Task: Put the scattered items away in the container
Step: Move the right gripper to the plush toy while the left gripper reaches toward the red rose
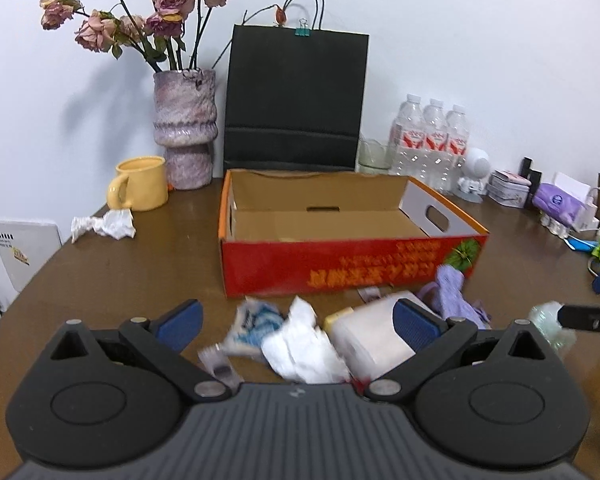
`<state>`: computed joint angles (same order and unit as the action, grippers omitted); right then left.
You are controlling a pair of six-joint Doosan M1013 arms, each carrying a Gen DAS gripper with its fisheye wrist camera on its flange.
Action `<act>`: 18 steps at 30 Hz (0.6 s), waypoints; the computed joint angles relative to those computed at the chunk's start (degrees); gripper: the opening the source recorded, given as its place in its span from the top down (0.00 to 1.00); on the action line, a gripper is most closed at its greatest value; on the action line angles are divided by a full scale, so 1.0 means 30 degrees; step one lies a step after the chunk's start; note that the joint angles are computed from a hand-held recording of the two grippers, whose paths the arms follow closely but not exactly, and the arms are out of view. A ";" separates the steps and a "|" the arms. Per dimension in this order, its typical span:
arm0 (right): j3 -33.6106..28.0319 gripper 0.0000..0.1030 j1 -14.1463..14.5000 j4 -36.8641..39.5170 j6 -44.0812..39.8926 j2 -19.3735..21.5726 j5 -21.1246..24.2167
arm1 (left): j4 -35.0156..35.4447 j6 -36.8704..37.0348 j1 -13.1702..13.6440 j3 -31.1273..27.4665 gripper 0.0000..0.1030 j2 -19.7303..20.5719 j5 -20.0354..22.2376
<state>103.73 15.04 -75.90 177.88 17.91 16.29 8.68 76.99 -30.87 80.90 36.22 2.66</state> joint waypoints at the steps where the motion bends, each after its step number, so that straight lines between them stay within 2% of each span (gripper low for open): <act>1: 0.0222 0.01 0.0103 -0.0219 0.0290 -0.0092 -0.0097 | -0.0787 0.0760 -0.0027 0.0229 0.00 -0.0112 -0.0046; 6: 0.0876 0.01 0.0580 -0.0544 0.1056 -0.0308 -0.0813 | -0.6237 0.6006 -0.0082 0.1375 0.00 -0.0696 -0.0287; 8: 0.1115 0.01 0.0776 -0.1357 0.1878 -0.0383 -0.1095 | -0.6530 0.6253 -0.0071 0.1769 0.00 -0.0889 -0.0299; 12: 0.1577 0.01 0.1118 -0.3723 0.3908 -0.0461 -0.1792 | -0.5005 0.4468 -0.0027 0.2382 0.00 -0.1150 -0.0273; 16: 0.1647 0.01 0.1436 -0.4426 0.4281 -0.0236 -0.1871 | -0.8919 0.8070 0.0076 0.2946 0.00 -0.1372 -0.0225; 18: 0.1752 0.01 0.1499 -0.6065 0.5843 -0.0162 -0.2112 | -0.9431 0.8528 0.0107 0.3166 0.00 -0.1456 -0.0217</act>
<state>108.99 19.54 -94.10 195.40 17.43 9.95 -19.61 102.57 -30.55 90.40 31.86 2.01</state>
